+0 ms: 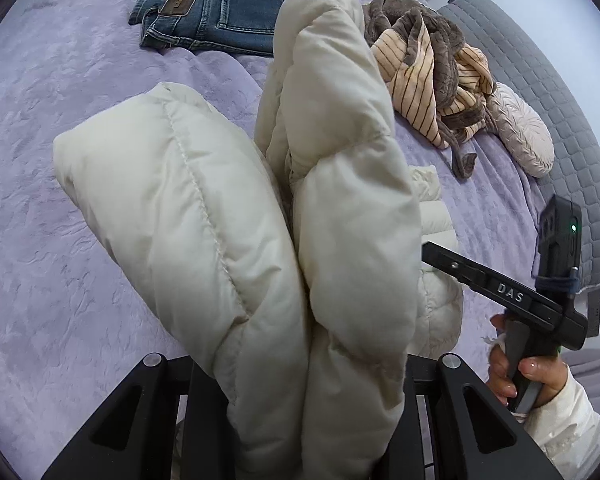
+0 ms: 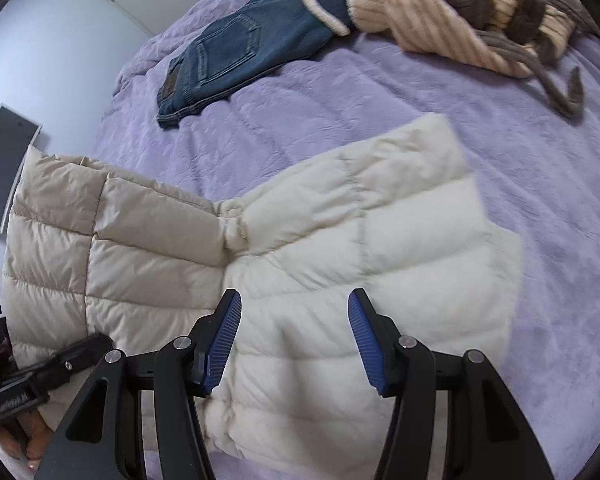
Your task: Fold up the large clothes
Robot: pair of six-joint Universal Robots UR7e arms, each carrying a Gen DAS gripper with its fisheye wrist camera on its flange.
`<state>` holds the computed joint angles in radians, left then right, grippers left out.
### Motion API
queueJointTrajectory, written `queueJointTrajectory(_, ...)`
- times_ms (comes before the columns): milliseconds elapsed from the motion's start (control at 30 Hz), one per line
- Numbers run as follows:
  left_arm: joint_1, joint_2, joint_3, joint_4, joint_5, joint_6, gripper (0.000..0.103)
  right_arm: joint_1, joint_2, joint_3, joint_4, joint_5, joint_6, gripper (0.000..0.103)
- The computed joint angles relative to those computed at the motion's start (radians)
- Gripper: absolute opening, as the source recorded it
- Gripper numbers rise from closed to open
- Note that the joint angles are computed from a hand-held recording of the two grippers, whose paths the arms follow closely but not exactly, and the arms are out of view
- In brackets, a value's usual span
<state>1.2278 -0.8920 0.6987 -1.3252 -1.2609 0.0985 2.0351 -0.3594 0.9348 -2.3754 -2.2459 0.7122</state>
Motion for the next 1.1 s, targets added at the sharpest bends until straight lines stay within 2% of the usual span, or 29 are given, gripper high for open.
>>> queueJointTrajectory(200,-0.031,-0.008,0.037,-0.003,0.051,-0.011,0.029,0.011,-0.171,0.295,-0.011,-0.147,0.244,0.06)
queueJointTrajectory(267,-0.041,-0.014,0.057,-0.01,0.071,-0.017,0.029,-0.006,-0.231,0.418,-0.111,-0.093,0.272,0.059)
queueJointTrajectory(333,-0.054,-0.022,0.082,-0.018,0.091,-0.022,0.029,-0.024,-0.265,0.517,-0.257,-0.024,0.248,0.047)
queueJointTrajectory(367,-0.061,-0.027,0.097,-0.021,0.1,-0.025,0.029,-0.032,-0.272,0.549,-0.316,0.008,0.227,0.033)
queueJointTrajectory(400,-0.07,-0.032,0.112,-0.026,0.109,-0.028,0.029,-0.04,-0.276,0.572,-0.366,0.034,0.21,0.026)
queueJointTrajectory(467,-0.087,-0.043,0.145,-0.035,0.127,-0.032,0.029,-0.058,-0.28,0.614,-0.479,0.091,0.175,0.019)
queueJointTrajectory(667,-0.143,-0.064,0.238,-0.054,0.138,-0.041,0.03,-0.137,-0.275,0.703,-0.711,0.297,0.126,0.015)
queueJointTrajectory(733,-0.156,-0.066,0.263,-0.066,0.117,-0.038,0.032,-0.167,-0.272,0.727,-0.766,0.368,0.112,0.015)
queueJointTrajectory(767,-0.159,-0.064,0.27,-0.067,0.097,-0.037,0.037,-0.18,-0.271,0.737,-0.789,0.399,0.105,0.015)
queueJointTrajectory(800,-0.158,-0.06,0.273,-0.067,0.059,-0.036,0.052,-0.193,-0.269,0.744,-0.807,0.428,0.098,0.015)
queueJointTrajectory(833,-0.155,-0.057,0.277,-0.07,0.021,-0.036,0.062,-0.204,-0.267,0.751,-0.823,0.454,0.09,0.015)
queueJointTrajectory(967,-0.148,-0.045,0.307,-0.094,-0.09,-0.019,0.065,-0.233,-0.259,0.753,-0.845,0.528,0.045,0.015)
queueJointTrajectory(1000,-0.142,-0.042,0.311,-0.1,-0.128,-0.011,0.074,-0.239,-0.257,0.752,-0.846,0.541,0.038,0.015)
queueJointTrajectory(1100,-0.133,-0.039,0.328,-0.117,-0.209,0.007,0.076,-0.263,-0.248,0.739,-0.846,0.582,0.025,0.015)
